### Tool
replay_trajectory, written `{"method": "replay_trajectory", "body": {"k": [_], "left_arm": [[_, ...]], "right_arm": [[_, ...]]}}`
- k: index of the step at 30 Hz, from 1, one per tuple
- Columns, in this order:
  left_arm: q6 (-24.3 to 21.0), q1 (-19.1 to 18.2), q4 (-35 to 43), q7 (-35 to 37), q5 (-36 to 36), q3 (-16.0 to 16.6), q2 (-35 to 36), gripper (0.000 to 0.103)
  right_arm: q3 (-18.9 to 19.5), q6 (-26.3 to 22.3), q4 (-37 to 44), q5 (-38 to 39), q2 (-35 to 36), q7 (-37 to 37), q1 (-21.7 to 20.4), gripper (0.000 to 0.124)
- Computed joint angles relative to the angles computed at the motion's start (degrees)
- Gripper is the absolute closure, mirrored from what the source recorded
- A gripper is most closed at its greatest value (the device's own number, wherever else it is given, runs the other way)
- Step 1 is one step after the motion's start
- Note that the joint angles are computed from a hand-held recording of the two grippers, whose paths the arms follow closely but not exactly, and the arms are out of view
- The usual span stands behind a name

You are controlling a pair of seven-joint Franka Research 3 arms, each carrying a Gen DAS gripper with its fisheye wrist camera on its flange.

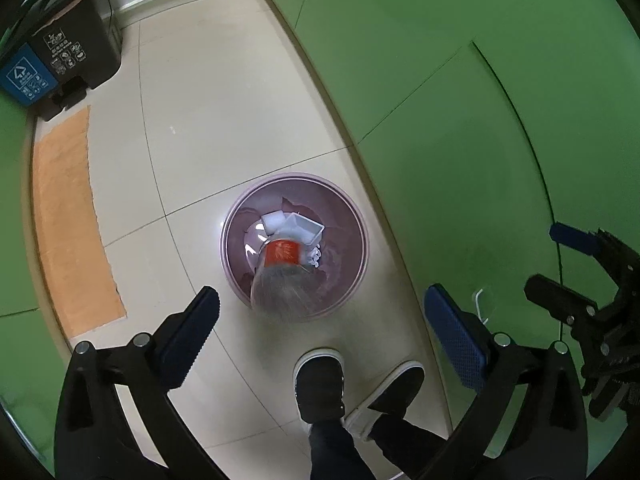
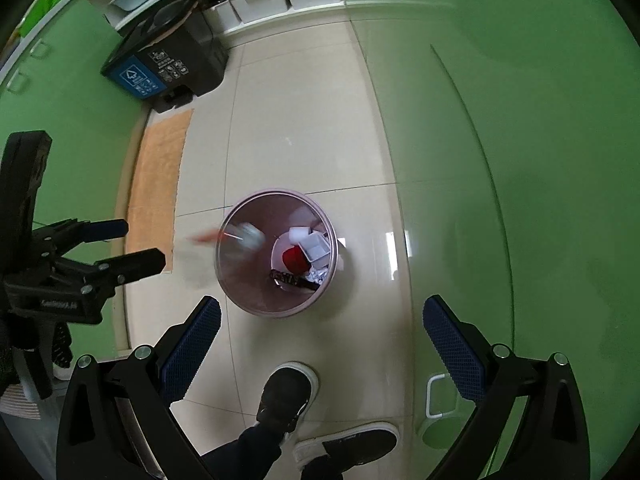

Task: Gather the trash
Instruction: 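Open both tools to drop the tray and bottle into the bin, then move both open tools back up to the counter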

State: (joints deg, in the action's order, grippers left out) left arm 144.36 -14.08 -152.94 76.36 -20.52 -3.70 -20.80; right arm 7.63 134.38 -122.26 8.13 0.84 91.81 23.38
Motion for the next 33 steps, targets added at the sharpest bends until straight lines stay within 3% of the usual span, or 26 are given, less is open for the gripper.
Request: {"method": "replay_trajectory", "body": {"k": [7, 17, 25, 33], "left_arm": [[-5.41, 1.53, 1.17, -3.09, 4.05, -0.35, -4.09, 0.003], [-23.35, 3.32, 10.3, -7.67, 10.44, 0.29, -14.66, 0.003], [-35.46, 3.72, 23.98, -8.76, 13.13, 0.56, -17.1, 0.003], [-43.91, 3.56, 42.0, -7.57, 14.71, -0.24, -11.51, 0.003]], "right_arm": [[0.33, -2.73, 0.63, 1.06, -2.61, 0.63, 0.14, 0.027], [1.46, -14.03, 10.13, 3.04, -7.31, 2.84, 1.11, 0.027], [2.13, -22.39, 21.55, 2.66, -9.42, 5.23, 1.31, 0.027], [1.84, -28.4, 35.55, 1.01, -9.06, 8.06, 0.16, 0.027]]}}
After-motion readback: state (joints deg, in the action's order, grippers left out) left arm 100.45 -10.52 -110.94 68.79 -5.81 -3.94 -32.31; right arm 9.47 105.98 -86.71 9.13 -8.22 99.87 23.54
